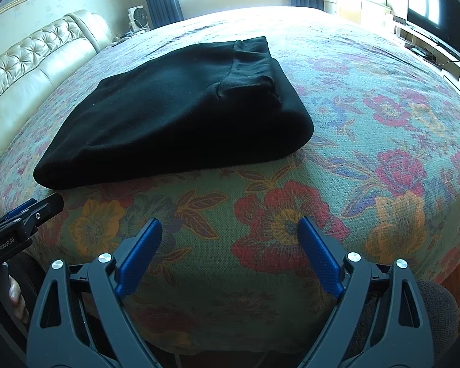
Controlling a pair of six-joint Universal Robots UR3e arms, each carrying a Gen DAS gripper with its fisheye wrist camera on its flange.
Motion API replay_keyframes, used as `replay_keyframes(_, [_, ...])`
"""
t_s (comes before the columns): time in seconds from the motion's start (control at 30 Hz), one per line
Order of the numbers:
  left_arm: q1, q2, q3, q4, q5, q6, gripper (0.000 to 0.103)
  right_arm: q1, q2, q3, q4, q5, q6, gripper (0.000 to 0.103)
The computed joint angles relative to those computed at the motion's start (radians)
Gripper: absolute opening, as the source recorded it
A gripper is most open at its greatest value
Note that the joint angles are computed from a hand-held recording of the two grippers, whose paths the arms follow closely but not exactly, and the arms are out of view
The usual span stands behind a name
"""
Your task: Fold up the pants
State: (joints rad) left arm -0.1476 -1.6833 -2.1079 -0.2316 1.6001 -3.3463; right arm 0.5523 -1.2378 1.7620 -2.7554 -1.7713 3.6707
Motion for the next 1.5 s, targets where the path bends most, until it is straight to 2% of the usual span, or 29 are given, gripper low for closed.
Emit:
replay_keyframes(0.2, [-0.037,-0.013,0.031,-0.008,0.060,0.005,0.087,0.002,0.001,-0.003,0.004,0.000,0.000,0.090])
replay_keyframes(0.37, [-0.032,-0.002,0.017,0.015,0.019,0.024,0.087,0.002,0.004,-0.003,0.003,0.001,-0.003,0.090])
replay_keyframes(0.5, [-0.040,0.005,0.009,0.042,0.026,0.030,0.087,0.002,0.007,-0.005,0.002,0.002,-0.005,0.090])
replay_keyframes(0.67, [-0.012,0.019,-0.014,0.077,-0.051,0.069,0.087,0.001,0.010,-0.007,0.003,0.002,-0.008,0.090])
replay_keyframes(0.8, [-0.017,0.014,-0.006,0.073,-0.042,0.065,0.087,0.001,0.011,-0.007,0.003,0.002,-0.009,0.090])
replay_keyframes(1.17, [-0.046,0.004,0.002,0.069,-0.003,0.045,0.087,0.001,0.011,-0.005,0.000,0.003,-0.011,0.091])
replay_keyframes(1.37, [-0.128,-0.023,0.049,0.033,0.185,0.014,0.088,0.001,0.011,-0.006,0.001,0.001,-0.011,0.091])
replay_keyframes(1.5, [-0.103,0.002,0.024,0.055,0.116,0.049,0.091,-0.003,0.012,-0.002,-0.005,0.006,-0.014,0.091])
